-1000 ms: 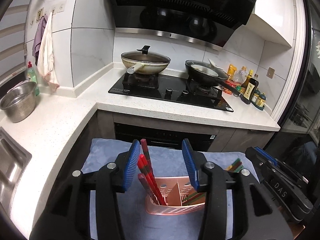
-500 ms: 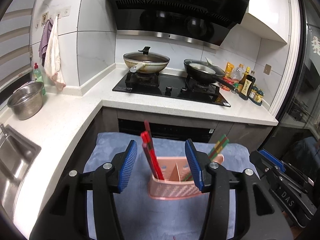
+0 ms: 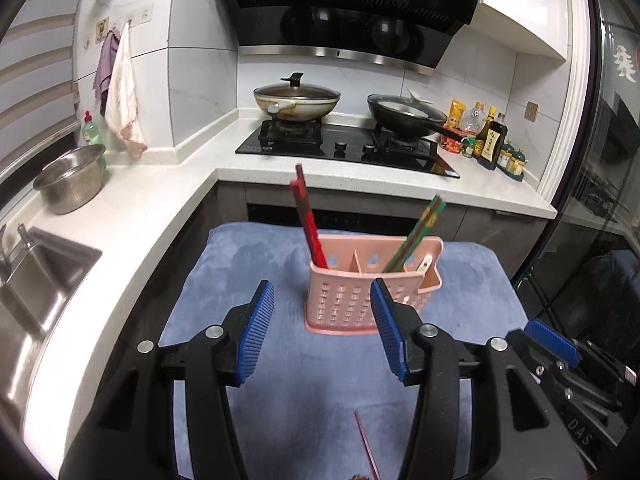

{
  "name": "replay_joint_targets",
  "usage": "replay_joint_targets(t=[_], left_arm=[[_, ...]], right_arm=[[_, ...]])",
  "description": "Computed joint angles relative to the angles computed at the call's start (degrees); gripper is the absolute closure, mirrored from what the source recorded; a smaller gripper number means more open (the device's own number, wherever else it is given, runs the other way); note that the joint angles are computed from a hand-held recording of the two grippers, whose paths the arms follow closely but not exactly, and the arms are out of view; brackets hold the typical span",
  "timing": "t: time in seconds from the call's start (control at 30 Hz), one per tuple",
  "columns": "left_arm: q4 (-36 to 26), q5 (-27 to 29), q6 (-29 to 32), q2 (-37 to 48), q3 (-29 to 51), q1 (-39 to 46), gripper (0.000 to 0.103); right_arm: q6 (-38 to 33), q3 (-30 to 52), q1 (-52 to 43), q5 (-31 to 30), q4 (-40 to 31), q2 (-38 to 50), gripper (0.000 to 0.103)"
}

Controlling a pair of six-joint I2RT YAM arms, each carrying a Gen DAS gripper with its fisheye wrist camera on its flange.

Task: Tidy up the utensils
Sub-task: 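Move both open tools down to the dark red chopstick and gold spoon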

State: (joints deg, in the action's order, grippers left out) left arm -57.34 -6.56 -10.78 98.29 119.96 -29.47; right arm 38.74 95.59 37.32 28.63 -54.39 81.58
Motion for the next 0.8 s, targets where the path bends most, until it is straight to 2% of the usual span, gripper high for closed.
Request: replay_joint_targets(t=[0.37, 0.7, 0.8], left_arm=[[4.8, -0.3, -2.2, -14.9, -24.7, -0.1, 0.051], [5.9, -1.5, -3.7, -25.0, -41.3, -0.3, 0.051], [5.9, -1.8, -4.8, -28.3, -46.2, -0.5, 0.046]], right_arm=[[11.3, -12.6, 13.0, 6.7, -6.4, -5.9, 0.07], [24.1, -22.9, 24.0, 5.4, -7.8, -6.9, 0.07], [27.3, -25.4, 26.7, 4.1, -7.4, -6.3, 0.07]])
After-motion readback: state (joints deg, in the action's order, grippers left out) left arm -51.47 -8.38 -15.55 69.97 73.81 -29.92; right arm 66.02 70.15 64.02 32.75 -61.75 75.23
